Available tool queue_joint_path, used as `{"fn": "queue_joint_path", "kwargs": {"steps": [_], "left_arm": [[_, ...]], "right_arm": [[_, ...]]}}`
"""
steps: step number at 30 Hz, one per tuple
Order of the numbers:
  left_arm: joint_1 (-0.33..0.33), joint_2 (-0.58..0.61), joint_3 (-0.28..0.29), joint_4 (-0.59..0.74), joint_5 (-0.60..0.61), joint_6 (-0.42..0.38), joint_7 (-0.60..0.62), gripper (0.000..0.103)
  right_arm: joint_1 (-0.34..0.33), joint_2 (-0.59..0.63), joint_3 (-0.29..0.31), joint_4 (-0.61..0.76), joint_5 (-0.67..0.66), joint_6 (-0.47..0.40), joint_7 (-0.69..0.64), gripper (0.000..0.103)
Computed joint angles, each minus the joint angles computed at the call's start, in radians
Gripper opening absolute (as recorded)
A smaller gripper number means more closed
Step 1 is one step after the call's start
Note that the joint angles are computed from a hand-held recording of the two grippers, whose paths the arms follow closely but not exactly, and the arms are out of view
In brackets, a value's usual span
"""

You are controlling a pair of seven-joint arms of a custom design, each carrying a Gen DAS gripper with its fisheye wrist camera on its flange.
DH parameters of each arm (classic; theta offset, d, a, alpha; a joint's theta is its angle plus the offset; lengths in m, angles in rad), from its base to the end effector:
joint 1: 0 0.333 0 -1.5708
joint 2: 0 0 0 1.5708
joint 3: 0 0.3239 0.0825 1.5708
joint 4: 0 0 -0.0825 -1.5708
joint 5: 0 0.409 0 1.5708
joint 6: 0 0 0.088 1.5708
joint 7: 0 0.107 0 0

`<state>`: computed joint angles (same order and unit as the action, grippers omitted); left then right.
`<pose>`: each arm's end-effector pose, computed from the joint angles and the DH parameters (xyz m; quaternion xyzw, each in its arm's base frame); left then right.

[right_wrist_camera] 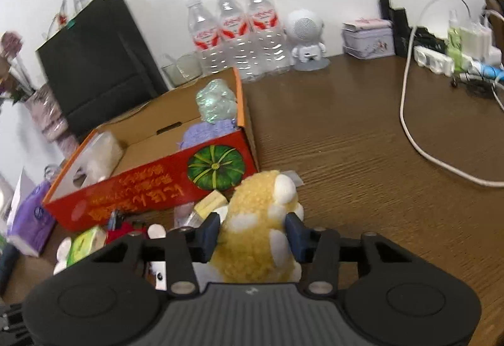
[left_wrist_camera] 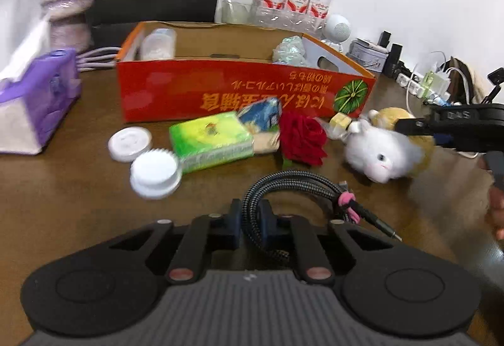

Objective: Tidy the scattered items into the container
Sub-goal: 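Grasp the black coiled cable with the left tool while the right tool grasps the plush alpaca, then carry the cable and plush alpaca into the cardboard box and open both tools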

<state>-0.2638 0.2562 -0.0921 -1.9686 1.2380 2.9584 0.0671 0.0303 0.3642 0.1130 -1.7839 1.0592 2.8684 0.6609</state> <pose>0.5849 -0.2816 0.3878 -0.6445 0.6395 -0.3371 0.2492 0.7017 0.0438 0.4054 -0.6666 0.6067 -0.1511 0.4060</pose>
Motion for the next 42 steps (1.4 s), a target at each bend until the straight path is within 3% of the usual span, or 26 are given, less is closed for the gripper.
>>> {"fn": "queue_joint_path", "kwargs": {"steps": [3, 6, 8, 9, 12, 13, 15, 16, 17, 18, 22, 27, 33, 38, 40, 42], "left_arm": [[-0.023, -0.080, -0.004, -0.090, 0.082, -0.032, -0.131, 0.011], [-0.003, -0.141, -0.033, -0.159, 0.109, -0.005, -0.202, 0.013], [0.019, -0.141, -0.047, -0.163, 0.093, 0.033, -0.174, 0.022], [0.027, -0.132, -0.052, -0.153, 0.077, 0.038, -0.144, 0.033], [0.028, -0.090, -0.063, -0.110, 0.014, 0.022, -0.035, 0.039], [0.025, -0.078, -0.061, -0.098, 0.011, 0.028, -0.017, 0.040], [0.010, -0.061, -0.059, -0.077, 0.006, 0.006, 0.027, 0.035], [-0.006, -0.061, -0.063, -0.069, 0.000, -0.053, 0.059, 0.020], [-0.023, -0.062, -0.065, -0.063, 0.005, -0.110, 0.080, 0.018], [-0.031, -0.066, -0.065, -0.065, 0.014, -0.130, 0.076, 0.012], [-0.044, -0.114, -0.059, -0.117, 0.122, -0.152, -0.112, 0.011], [-0.029, -0.210, -0.090, -0.197, 0.273, -0.215, -0.371, 0.011], [0.005, -0.297, -0.132, -0.222, 0.379, -0.280, -0.489, 0.010], [0.056, -0.233, -0.108, -0.079, 0.407, -0.204, -0.373, 0.011], [0.075, -0.163, -0.088, 0.039, 0.386, -0.167, -0.254, 0.011], [0.084, -0.060, -0.069, 0.183, 0.269, -0.157, -0.048, 0.011]], "right_arm": [[-0.037, -0.096, 0.015, -0.111, 0.056, -0.063, -0.149, 0.041], [-0.059, -0.210, -0.025, -0.224, 0.084, -0.237, -0.258, 0.043], [-0.055, -0.262, -0.060, -0.264, 0.080, -0.313, -0.275, 0.043], [-0.049, -0.281, -0.074, -0.275, 0.097, -0.323, -0.278, 0.045], [-0.016, -0.288, -0.102, -0.266, 0.110, -0.316, -0.264, 0.071], [-0.002, -0.279, -0.105, -0.259, 0.078, -0.298, -0.242, 0.072], [0.023, -0.261, -0.108, -0.251, -0.011, -0.279, -0.180, 0.072], [0.032, -0.248, -0.108, -0.245, -0.048, -0.279, -0.155, 0.069], [0.044, -0.234, -0.108, -0.239, -0.102, -0.267, -0.119, 0.064], [0.057, -0.225, -0.106, -0.244, -0.147, -0.239, -0.096, 0.048], [0.053, -0.250, -0.087, -0.287, -0.055, -0.178, -0.180, 0.046], [0.040, -0.341, -0.102, -0.345, 0.207, -0.216, -0.376, 0.046], [0.069, -0.405, -0.127, -0.377, 0.364, -0.186, -0.477, 0.046], [0.084, -0.362, -0.132, -0.307, 0.398, -0.194, -0.473, 0.046], [0.082, -0.312, -0.126, -0.227, 0.393, -0.198, -0.453, 0.046], [0.079, -0.232, -0.113, -0.100, 0.383, -0.182, -0.431, 0.046]]}}
